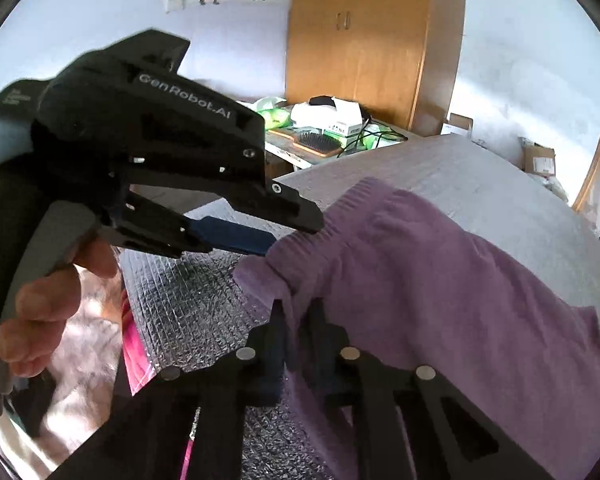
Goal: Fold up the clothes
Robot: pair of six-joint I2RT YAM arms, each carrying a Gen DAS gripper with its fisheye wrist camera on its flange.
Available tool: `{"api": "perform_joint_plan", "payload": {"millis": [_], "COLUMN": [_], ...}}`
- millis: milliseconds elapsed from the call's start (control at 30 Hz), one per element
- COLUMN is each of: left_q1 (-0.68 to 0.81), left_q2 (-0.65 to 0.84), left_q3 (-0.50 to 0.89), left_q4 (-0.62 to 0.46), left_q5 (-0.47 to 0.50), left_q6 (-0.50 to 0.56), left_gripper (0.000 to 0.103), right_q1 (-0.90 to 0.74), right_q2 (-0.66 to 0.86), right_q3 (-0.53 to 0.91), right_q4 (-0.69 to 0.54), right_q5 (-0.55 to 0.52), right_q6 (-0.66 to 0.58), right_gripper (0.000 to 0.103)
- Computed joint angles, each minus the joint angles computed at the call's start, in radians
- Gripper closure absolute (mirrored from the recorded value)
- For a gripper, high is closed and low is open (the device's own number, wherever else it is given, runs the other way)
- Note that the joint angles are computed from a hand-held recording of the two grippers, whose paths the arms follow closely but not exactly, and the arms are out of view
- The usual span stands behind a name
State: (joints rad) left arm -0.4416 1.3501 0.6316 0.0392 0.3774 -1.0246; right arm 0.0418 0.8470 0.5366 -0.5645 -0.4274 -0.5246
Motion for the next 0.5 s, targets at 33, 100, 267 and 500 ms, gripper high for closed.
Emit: {"api": "perform_joint_plan", "payload": {"millis": [33, 100, 267, 500], "left_q1": [0.002, -0.001, -0.003, 0.001], "left_q2": [0.009, 0.027, 0.065, 0.056], "left_q3": [0.004, 0.02, 0.04, 0.046], "left_q4": [0.005, 0.0, 0.02, -0.002], "left_q5": [0.012, 0.019, 0.046, 0.044], "left_q6": [-0.005, -0.007, -0.032, -0.073], "left_gripper": [0.064, 0.064, 0.064, 0.063], "right_q1": [-0.004, -0.005, -0.074, -0.122], "right_q2": [-0.01, -0.047, -0.075, -0.097], "right_q3": [-0.004, -0.019, -0.026, -0.022], "right_q4": [0.001, 0.008, -0.008, -0.034], "right_q5": [-0.004, -0.005, -0.098, -0.162], "right_q6": [0.0, -0.007, -0.022, -0.034], "right_gripper": [0.094, 0.094, 0.096, 0.096]}}
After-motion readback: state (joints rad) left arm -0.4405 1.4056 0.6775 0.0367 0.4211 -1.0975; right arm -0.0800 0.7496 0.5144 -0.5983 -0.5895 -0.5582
